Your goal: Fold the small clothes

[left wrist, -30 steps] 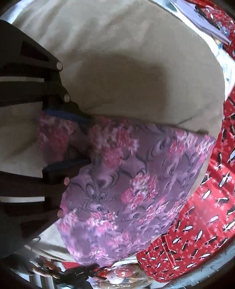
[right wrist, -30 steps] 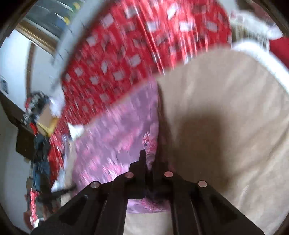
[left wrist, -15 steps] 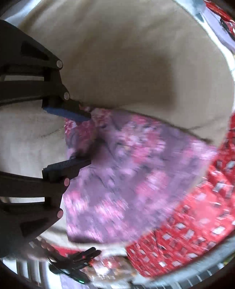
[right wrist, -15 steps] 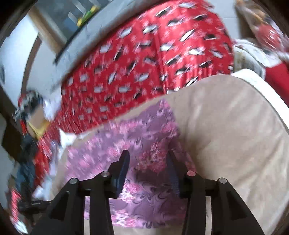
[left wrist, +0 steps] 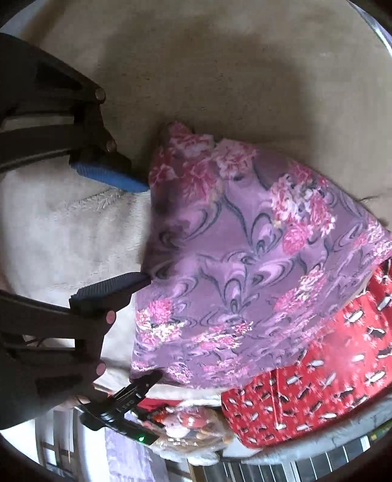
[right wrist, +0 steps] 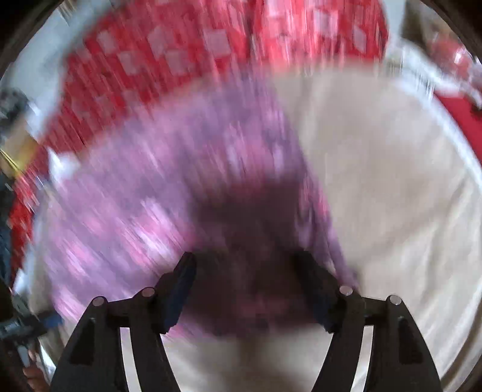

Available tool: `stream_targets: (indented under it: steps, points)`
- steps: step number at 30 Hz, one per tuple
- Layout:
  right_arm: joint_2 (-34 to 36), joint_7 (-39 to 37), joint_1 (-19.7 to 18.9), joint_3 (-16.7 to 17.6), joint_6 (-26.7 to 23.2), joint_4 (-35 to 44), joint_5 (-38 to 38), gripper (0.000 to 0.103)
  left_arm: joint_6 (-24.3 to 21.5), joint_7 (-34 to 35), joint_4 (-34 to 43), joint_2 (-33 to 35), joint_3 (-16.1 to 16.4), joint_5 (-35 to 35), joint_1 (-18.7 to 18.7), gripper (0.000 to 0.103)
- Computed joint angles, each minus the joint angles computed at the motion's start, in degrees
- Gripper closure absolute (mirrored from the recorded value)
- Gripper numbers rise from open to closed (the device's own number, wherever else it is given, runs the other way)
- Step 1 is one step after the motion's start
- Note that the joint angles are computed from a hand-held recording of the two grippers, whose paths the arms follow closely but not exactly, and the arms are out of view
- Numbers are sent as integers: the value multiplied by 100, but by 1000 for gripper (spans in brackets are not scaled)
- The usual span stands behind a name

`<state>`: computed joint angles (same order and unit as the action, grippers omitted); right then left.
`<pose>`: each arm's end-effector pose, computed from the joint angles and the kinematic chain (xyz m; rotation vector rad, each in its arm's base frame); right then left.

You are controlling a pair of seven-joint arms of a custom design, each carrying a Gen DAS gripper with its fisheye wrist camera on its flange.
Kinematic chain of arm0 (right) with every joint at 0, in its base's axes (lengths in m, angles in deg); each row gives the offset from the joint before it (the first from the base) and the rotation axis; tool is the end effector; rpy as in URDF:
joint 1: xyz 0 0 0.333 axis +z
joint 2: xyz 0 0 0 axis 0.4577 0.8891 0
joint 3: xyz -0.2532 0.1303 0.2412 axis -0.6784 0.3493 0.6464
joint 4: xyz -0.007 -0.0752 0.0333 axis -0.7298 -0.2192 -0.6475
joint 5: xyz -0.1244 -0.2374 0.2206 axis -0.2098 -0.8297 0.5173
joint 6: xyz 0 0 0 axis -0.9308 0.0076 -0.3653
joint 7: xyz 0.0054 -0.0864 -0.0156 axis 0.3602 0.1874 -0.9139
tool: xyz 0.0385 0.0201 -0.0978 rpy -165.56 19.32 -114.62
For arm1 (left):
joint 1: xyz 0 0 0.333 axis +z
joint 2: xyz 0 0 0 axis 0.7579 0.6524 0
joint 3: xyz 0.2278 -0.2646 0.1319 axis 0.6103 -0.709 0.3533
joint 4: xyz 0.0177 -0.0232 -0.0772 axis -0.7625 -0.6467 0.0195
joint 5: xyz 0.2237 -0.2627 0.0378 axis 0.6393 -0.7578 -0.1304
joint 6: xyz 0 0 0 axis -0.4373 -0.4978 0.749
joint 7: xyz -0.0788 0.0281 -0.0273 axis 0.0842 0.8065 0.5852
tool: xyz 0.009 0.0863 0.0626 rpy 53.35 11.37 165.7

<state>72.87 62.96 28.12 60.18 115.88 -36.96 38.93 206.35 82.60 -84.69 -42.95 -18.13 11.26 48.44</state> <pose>0.6249 0.0176 0.3740 -1.7307 2.1490 -0.2086 0.6072 -0.1739 0.3577 2.2119 -1.7389 0.7157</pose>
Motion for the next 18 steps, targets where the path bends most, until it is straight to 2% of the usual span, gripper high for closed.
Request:
stream_targets:
  steps: [1,2,4,5,6,8,10,11,13,14,15,16,17,18]
  points:
    - [-64,243,136,-131,-133,56,-236,32,-10,105,-39,-54,-81,-123,98,50]
    - [-96,226,99,-62,-244,135,-69,33,-73,257,-32,-102,-176,-294,227,50]
    - [-192,-392,-361,568,176,86,795,35,-164,740,20,-204,-374,-824,512,52]
    - [-215,-609,-438,729,429,78,1069,33,-145,959,26,-279,-406,-1098,598,52]
    - [-212,-657,-408,745,547,118,1177,33,-126,1026,68,-347,-331,-1193,599,52]
    - [-65,-987,-551,995,588,379,1535,33,-87,737,298,-314,19,-915,370,52]
    - [106,-959,-387,857,583,590,1483,33,-42,1,627,-132,551,-81,27,52]
    - [229,-905,-271,755,579,685,1373,33,-4,-187,739,-38,630,92,-1,52]
    - [461,-708,-28,469,473,810,1029,31,85,-480,1000,202,661,270,92,50]
    - [580,-616,126,264,226,876,841,30,-19,-647,1199,368,691,424,124,50]
    - [664,-512,128,257,211,860,486,30,-275,-815,1465,578,705,582,174,50]
    - [606,-666,328,96,515,701,516,30,-532,-924,1719,787,648,648,262,50]
    - [556,-429,417,21,723,629,145,30,-605,-891,1785,884,519,609,381,50]
    - [518,-475,354,146,894,602,175,30,-663,-826,1880,1004,381,550,473,50]
